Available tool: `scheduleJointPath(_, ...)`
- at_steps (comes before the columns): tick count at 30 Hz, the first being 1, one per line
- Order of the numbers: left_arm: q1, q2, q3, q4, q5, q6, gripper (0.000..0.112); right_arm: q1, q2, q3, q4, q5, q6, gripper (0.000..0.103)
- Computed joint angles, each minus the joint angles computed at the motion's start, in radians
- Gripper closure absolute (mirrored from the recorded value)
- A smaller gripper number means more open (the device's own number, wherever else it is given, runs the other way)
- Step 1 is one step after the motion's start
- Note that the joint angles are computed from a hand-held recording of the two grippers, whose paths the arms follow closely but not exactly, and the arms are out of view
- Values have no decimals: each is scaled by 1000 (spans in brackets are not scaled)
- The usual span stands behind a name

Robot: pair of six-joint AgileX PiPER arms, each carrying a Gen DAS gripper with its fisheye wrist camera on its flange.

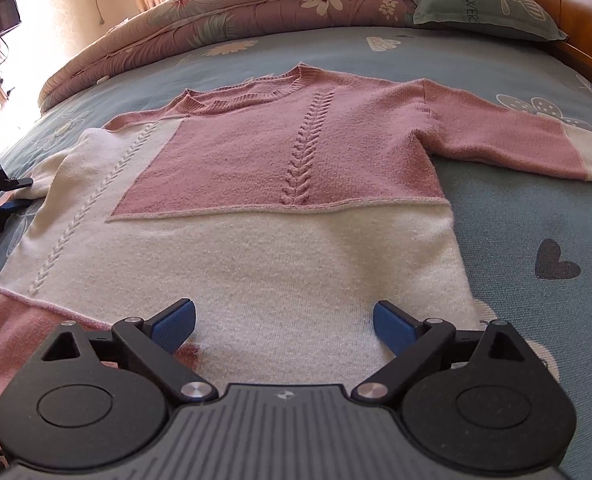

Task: Fold clothes
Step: 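Grasp the pink sleeve cuff with the left gripper, then pull the pink sleeve straight out from the body with the left gripper and release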

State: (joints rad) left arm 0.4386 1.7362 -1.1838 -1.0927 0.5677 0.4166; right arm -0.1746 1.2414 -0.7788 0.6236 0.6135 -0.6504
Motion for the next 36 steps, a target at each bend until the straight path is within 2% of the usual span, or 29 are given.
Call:
scheduleJointPath(2,-14,-7,-9,50,-32,-44,100,14,-2,-1,-28,-6,17,5)
scheduleJointPath(4,-31,-24,-29,198,-83,-145,102,20,-4,0,-42,-9,25,5)
scheduleJointPath(5,-24,-23,-43,232,-83,-167,102,21,-5,0,-45,-10,26,5)
scheduleJointPath(9,46,18,-122,267,47,-188,99,23,-6,1,-50,-11,28,5)
scheduleJointPath(11,77,3,-113,248,80,-160,98,28,-7,1,-61,-15,40,5)
scheduleJointPath(14,173,-15,-66,101,172,-55,84,43,-9,0,-90,-20,72,5)
scheduleJointPath(16,258,-29,-4,-21,225,29,66,48,-13,1,-103,-21,84,4)
scheduleJointPath(22,391,20,52,-235,272,134,64,79,-17,-6,-175,-22,167,3)
scheduleJointPath(29,398,99,55,-465,266,212,62,120,-21,-22,-283,-9,284,3)
scheduleJointPath(32,415,106,89,-560,298,283,54,126,-29,-24,-311,2,312,3)
scheduleJointPath(34,433,124,95,-587,332,343,52,129,-31,-22,-324,4,323,3)
scheduleJointPath(36,452,136,82,-584,340,335,53,143,-26,-28,-354,5,351,2)
